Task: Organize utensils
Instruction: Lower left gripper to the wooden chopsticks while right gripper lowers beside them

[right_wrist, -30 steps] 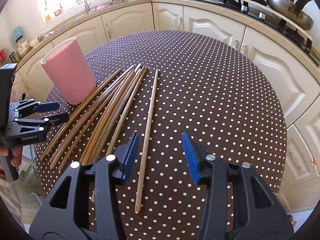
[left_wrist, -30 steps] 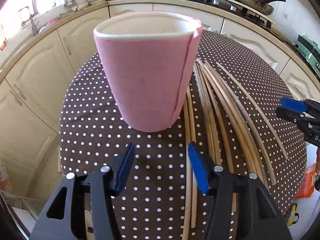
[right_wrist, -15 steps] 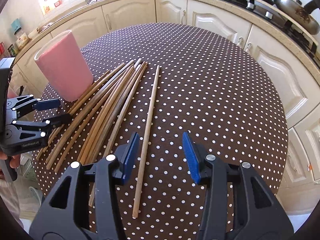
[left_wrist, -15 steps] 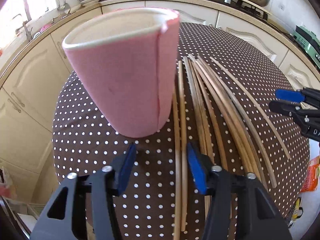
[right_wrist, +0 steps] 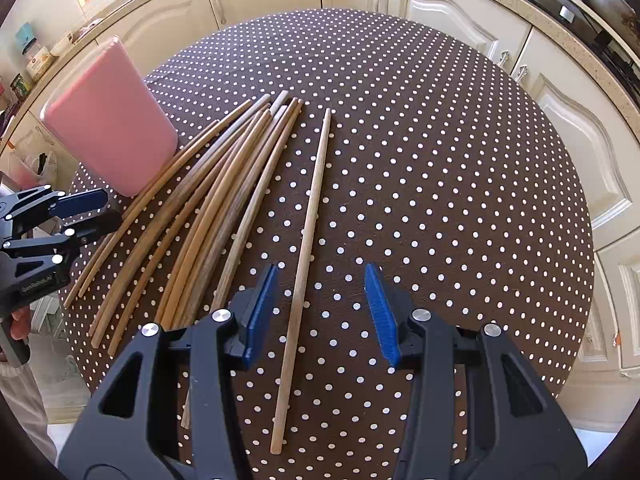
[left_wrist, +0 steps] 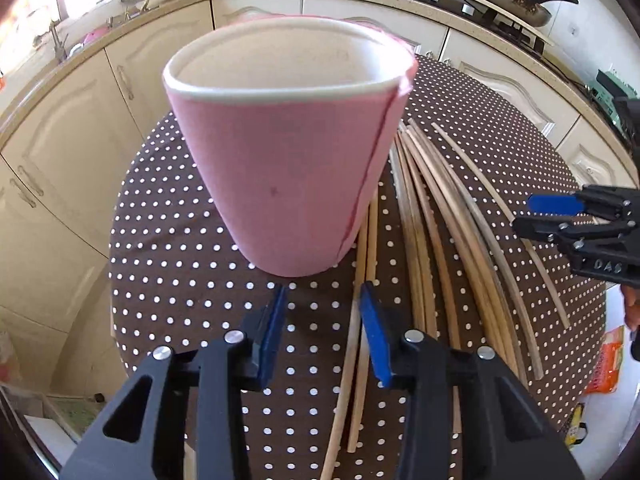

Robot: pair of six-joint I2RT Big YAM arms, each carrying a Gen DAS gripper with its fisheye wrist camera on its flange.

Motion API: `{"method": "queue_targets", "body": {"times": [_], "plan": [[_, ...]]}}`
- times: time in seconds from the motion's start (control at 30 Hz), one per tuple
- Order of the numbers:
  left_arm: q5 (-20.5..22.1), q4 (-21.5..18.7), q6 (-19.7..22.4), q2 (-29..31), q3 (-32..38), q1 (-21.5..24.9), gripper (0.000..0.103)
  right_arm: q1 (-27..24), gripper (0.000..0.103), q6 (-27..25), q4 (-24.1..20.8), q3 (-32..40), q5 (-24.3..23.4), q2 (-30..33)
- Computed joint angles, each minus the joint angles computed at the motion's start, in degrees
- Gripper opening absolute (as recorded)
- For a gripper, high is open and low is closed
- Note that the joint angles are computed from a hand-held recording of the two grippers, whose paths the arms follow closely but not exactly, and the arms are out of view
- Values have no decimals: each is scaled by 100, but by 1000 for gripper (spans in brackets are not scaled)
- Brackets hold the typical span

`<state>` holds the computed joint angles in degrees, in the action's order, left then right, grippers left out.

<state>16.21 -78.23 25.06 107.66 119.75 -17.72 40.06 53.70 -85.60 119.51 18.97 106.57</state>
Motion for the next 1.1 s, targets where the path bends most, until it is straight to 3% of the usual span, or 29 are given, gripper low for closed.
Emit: {"method": "queue_targets", "body": {"times": [0.07,0.23,0.4,0.7,0.73,0.8,0.93,1.1], "plan": [[-67,138,-113,37,71,5,38,-28,45,-21,8,-14,-43,20],[-235,-50,86,240,398,-31,38,-48,45,-54,23,-2,-83,62],[-95,-351,88,403,676,-84,38,-126,45,-76,27,18,-188,75],[-227,-894,-153,903,1631,-165,38,-178,45,-190,-56,42,-286,59],[-252,-766,-170,865,1476,-158,38,-176,45,-191,-48,34,-294,58],[-422,-945,-140,999,1712,-161,36,-130,45,-155,-88,83,-274,83],[-531,-902,80,907,1540,-121,36,-109,45,-164,-123,130,-257,103],[-280,-902,1,836,1403,-158,36,-119,45,-158,-152,191,-278,132]]}}
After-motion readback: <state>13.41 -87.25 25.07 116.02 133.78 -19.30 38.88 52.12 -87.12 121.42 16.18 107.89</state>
